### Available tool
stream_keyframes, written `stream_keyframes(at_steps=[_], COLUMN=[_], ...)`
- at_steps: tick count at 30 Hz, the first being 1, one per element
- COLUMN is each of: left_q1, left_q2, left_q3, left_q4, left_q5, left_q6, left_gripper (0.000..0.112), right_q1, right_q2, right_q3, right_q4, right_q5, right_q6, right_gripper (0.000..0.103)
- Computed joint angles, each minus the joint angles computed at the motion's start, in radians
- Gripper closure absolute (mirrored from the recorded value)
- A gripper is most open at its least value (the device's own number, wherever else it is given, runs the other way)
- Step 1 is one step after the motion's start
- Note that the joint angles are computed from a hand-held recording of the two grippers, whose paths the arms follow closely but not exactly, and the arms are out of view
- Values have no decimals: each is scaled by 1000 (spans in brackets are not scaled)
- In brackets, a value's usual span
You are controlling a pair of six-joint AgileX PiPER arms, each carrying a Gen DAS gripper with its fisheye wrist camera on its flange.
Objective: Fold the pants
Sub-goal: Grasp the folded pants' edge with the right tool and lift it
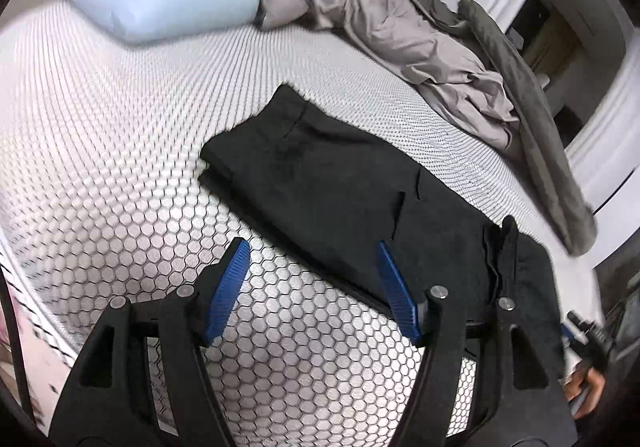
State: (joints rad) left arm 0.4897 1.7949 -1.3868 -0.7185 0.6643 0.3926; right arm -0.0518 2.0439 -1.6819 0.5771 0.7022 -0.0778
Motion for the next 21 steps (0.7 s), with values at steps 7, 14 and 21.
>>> stream_keyframes(at_steps=[7,14,21], left_q1=[12,-113,-551], left_q2=[246,60,-24], left_q3=[-221,-109,-204], left_q4=[-74,-21,148], left_q5=[79,-163,-276], left_q6=[-104,-39,-78], left_gripper=[102,111,111], right_q1=[-3,-43,-16], right_q2=[15,-61,-61], right_q3=[-26,99,79], right_q4=[-10,47,11], right_q5=[54,46,34], right_q6=[0,-112,-93], right_gripper=[42,42,42])
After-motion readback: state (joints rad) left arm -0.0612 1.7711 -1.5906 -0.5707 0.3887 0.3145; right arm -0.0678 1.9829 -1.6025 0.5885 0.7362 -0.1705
